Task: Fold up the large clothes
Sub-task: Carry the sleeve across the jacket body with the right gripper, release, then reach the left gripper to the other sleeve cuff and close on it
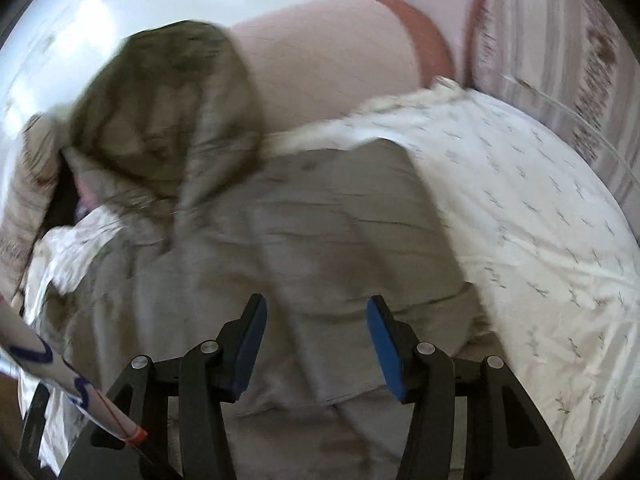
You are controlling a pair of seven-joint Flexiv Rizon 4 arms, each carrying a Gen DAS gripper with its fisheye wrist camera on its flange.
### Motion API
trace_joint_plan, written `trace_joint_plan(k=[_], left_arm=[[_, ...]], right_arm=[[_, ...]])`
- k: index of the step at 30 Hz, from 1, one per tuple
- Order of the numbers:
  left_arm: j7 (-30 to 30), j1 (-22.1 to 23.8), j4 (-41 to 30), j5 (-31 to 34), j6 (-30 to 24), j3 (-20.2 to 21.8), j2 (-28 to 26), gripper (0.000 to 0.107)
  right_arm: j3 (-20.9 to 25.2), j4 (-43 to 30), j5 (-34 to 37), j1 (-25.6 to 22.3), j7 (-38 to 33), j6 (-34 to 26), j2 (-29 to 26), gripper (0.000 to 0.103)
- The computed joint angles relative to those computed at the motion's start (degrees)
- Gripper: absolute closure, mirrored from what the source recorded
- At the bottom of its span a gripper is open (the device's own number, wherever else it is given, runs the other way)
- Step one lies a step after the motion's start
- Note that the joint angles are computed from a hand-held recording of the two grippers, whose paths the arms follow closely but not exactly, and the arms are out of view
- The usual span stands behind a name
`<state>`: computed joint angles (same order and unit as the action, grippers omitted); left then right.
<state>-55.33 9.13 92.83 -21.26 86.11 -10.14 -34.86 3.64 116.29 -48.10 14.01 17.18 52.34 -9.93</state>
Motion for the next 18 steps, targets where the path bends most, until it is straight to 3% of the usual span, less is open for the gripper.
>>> trace_joint_plan(k=[3,4,7,8,11,18], left_arm=[[1.94,-1.26,-1.36,1.78,-5.06,1.39,-0.49,0.004],[1.47,-3.43,-3.32,3.42,-9.07,4.29,-1.25,0.004],[-2.44,-8.21,-7.24,9.06,-13.39,11.37,-3.42,0.004],[-2.53,-8.42,-7.7,9.2,-14.18,11.78,-3.62,0.004],[-2.58,-6.76,-7.66,8.55,-15.57,9.93,-2.96,0.004],[1.78,-2.01,-3.97,2.14,-11.42,2.97,-0.56,0.004]], right_arm=[[0.38,-1.56,0.07,0.7,-2.68,3.12,-2.37,0.046],[0.38,-2.08,0.7,1.05,-3.94,3.5,-3.24,0.046],[1.27,-5.6,7.17,2.59,-10.85,0.31,-7.06,0.044],[1.15,-6.44,8.24,3.28,-12.49,-1.15,-7.68,0.044],[0.25,-6.68,8.01,4.85,-13.08,-1.97,-7.22,0.043],[0.53,-4.5,2.61,7.36,-6.45,-0.47,-3.38,0.041]])
